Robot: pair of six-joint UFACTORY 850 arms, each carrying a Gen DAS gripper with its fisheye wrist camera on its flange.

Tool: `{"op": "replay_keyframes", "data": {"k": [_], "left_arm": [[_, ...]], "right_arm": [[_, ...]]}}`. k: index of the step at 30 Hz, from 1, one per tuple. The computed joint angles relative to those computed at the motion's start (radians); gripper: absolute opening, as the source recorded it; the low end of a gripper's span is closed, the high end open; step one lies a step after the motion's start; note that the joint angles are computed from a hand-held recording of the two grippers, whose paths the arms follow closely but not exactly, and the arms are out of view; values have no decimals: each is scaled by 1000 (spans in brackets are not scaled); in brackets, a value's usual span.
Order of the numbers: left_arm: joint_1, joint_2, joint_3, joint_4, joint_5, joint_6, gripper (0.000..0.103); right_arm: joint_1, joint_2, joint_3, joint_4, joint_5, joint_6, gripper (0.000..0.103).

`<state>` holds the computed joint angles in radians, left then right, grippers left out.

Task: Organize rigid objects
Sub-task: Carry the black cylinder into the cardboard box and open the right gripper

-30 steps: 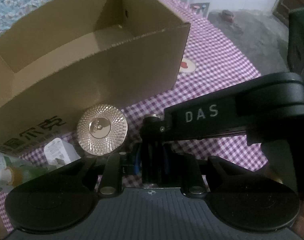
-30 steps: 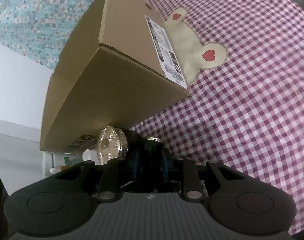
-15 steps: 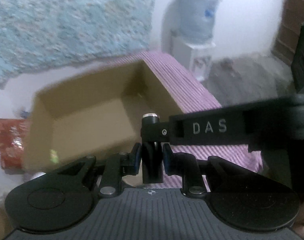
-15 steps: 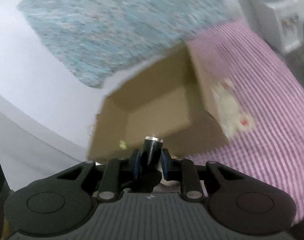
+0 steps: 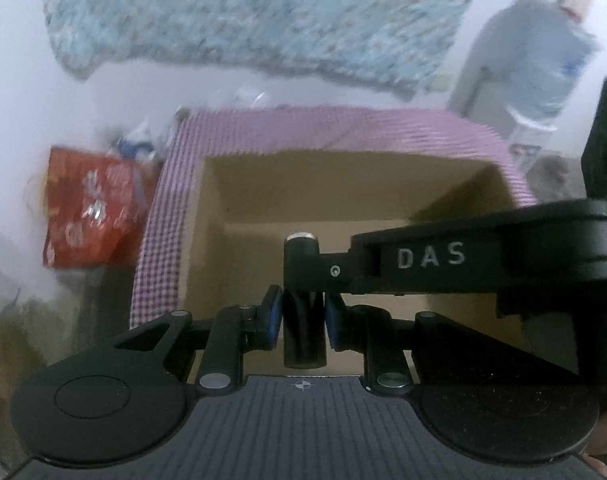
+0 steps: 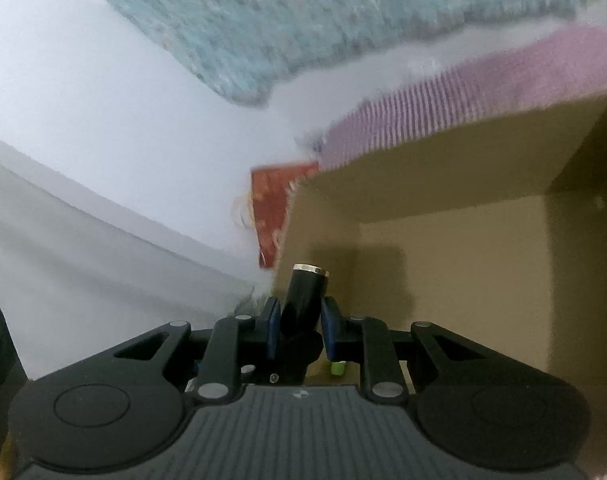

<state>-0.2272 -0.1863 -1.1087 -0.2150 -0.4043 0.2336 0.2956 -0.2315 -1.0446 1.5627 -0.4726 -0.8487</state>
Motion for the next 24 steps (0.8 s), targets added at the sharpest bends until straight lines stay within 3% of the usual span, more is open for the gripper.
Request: {"op": "replay_keyframes", "data": {"k": [2,8,11,16,24], "left_arm": [[0,-24,-16,93,-6,-108,26],[19,28,34,50,1,-75,32],[25,76,64,5,17,-38,38],[25,182,132,-131,61,122,45],[37,361,257,-522,17,524,61]], "right_arm": [[-5,-77,-70,-96,-24,84,23],[8,-259,-251,-316,-35,259,23],[14,-279,-276,-354,-22,293,24],[-9,-139,-134,-193,-1,111,25],[-77,317,264,85,29,-177,30]]}}
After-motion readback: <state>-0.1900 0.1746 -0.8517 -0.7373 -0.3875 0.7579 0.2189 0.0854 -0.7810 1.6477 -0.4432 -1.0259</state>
